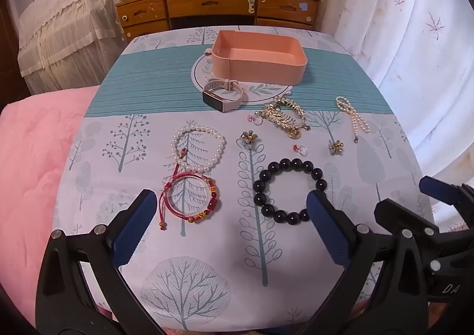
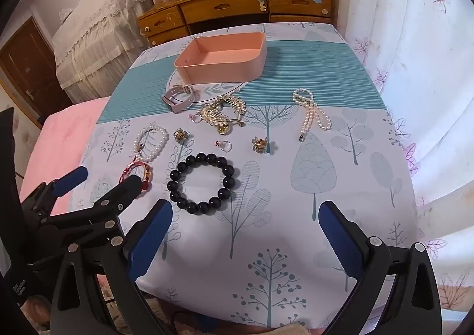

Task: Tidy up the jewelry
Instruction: 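Move both grippers toward the small gold flower charms on the cloth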

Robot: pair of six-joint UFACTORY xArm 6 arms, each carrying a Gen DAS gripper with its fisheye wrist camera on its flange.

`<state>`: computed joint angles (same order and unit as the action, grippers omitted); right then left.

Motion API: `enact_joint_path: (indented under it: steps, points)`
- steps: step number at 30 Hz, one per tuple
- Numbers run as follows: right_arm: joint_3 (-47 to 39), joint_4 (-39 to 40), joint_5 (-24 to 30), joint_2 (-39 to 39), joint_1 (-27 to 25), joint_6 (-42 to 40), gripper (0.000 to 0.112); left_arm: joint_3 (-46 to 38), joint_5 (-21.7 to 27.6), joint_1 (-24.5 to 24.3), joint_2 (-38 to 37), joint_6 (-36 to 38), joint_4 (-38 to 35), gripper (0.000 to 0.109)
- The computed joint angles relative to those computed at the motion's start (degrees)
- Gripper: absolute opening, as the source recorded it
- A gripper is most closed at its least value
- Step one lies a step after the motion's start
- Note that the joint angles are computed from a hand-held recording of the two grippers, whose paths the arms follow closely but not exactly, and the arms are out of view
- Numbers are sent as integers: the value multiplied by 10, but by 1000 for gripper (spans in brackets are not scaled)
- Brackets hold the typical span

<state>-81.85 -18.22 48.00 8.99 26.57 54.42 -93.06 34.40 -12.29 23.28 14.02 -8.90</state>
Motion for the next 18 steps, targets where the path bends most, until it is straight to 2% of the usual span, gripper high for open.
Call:
enact_joint_path:
  steps: [3, 4, 8, 15, 18]
  points:
    - [2, 2, -2, -2, 0, 2, 100, 2, 0, -2, 2, -5, 0, 100]
    - [-1, -3, 5, -1, 0, 6, 100, -14, 17, -3, 9, -16, 7, 100]
    - [-19, -26, 44, 8, 0, 13, 100, -9, 12, -2, 5, -8, -4, 100]
    - [-33, -48, 48, 19, -7, 18, 100, -9, 14, 3, 0, -9, -12, 100]
    - [-15, -53, 42, 7, -3, 44, 100, -6, 11, 4, -3, -2, -18, 100]
